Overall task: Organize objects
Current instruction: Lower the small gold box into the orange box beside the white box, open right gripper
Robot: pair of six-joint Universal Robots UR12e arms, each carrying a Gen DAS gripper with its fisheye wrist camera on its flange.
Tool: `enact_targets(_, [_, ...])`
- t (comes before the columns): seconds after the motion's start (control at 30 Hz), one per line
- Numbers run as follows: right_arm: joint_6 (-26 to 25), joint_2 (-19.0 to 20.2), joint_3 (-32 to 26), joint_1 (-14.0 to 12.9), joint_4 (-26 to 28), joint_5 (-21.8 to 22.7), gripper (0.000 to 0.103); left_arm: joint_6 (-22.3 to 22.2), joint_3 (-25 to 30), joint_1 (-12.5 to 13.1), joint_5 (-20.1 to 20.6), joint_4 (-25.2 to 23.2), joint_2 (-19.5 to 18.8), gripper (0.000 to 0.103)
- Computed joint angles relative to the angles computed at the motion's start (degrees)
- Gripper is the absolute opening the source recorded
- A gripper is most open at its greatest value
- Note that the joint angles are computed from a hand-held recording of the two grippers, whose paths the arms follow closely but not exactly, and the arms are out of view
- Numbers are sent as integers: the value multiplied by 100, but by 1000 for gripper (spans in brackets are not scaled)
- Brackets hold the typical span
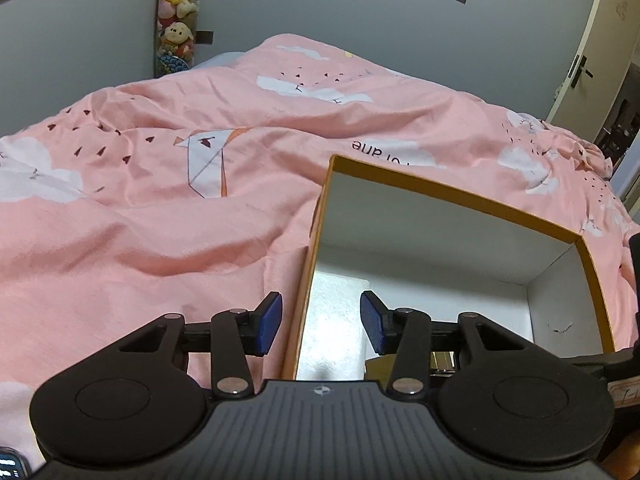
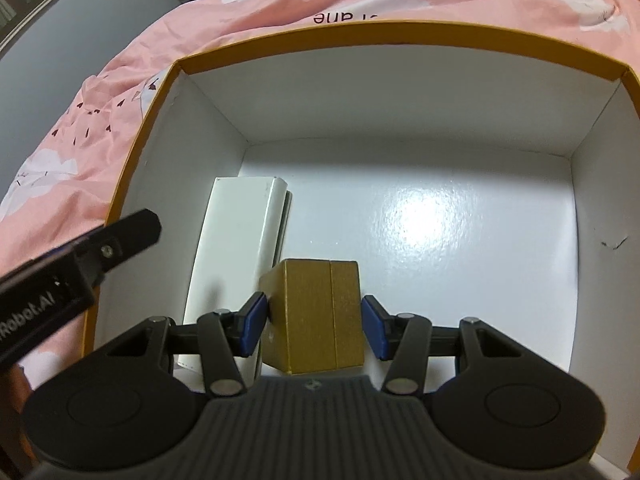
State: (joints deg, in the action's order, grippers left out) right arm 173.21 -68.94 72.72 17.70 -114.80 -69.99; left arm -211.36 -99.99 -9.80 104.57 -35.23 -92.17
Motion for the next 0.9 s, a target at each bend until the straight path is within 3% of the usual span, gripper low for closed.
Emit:
enact_targets(0.07, [-117, 12, -28, -23, 58, 80, 53, -17, -31, 13, -47, 54, -3, 52])
enact_targets(0.13, [-561, -32, 29, -29, -44, 122, 53, -67, -51, 18, -42, 95, 1, 52])
enact_targets(0.3, [-2322, -168, 268, 20, -1043, -120, 53, -200, -22, 95, -191, 2, 13, 52])
enact_targets(0.57, [-5049, -96, 503, 85, -2667, 66, 53, -399, 60, 169, -354, -250, -41, 47])
enact_targets(0.77, [-6159, 83, 506, 135, -3208, 212, 53, -431, 50, 182, -370, -264, -79, 46])
enact_targets(0.9, [-6536, 210, 492, 186, -3508, 252, 53, -459, 77, 201, -386, -332, -117, 45])
